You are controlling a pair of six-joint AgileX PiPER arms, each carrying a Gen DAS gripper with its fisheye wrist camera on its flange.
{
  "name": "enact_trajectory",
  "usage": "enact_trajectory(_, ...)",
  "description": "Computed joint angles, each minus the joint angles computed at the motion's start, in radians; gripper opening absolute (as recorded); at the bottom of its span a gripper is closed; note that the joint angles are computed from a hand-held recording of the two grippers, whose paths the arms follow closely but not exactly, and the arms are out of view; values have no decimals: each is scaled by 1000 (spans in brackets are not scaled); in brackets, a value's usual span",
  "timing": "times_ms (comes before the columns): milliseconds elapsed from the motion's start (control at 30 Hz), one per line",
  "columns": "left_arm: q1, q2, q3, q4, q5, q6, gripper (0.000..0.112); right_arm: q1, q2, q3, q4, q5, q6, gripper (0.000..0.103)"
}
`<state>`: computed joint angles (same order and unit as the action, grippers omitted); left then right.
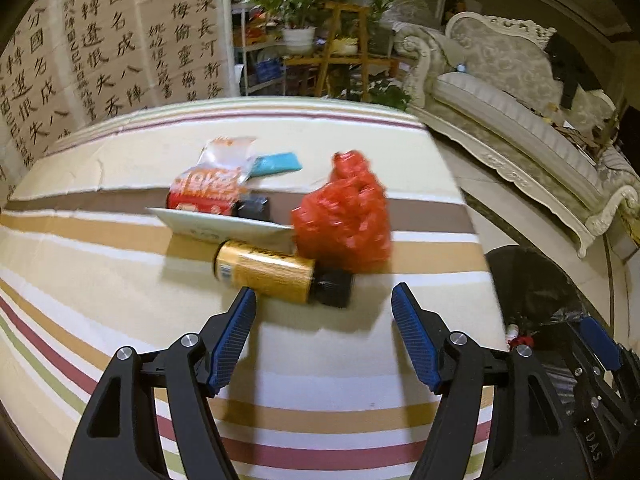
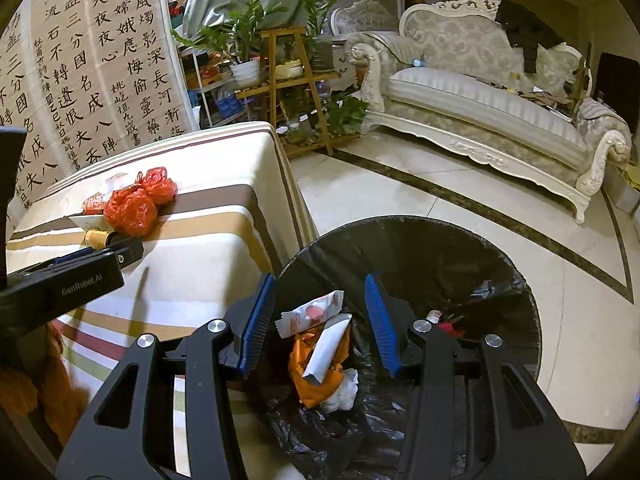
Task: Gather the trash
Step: 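Move both open grippers back over the table, then lower the left gripper onto the yellow bottle and grasp it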
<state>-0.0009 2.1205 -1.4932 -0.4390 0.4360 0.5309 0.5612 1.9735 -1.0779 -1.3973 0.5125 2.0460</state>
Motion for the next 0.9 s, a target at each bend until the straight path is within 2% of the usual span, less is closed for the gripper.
enact_trajectory(600, 135, -49, 82, -74, -5, 112, 69, 20, 20, -10, 2, -24, 3, 46)
enact_trajectory(800, 162, -76, 97, -169, 40, 189, 70, 30, 26, -21, 8, -23, -6, 46)
enact_trajectory(900, 148, -68, 68, -160, 40, 167, 71, 31, 28, -23, 9, -23, -8, 46)
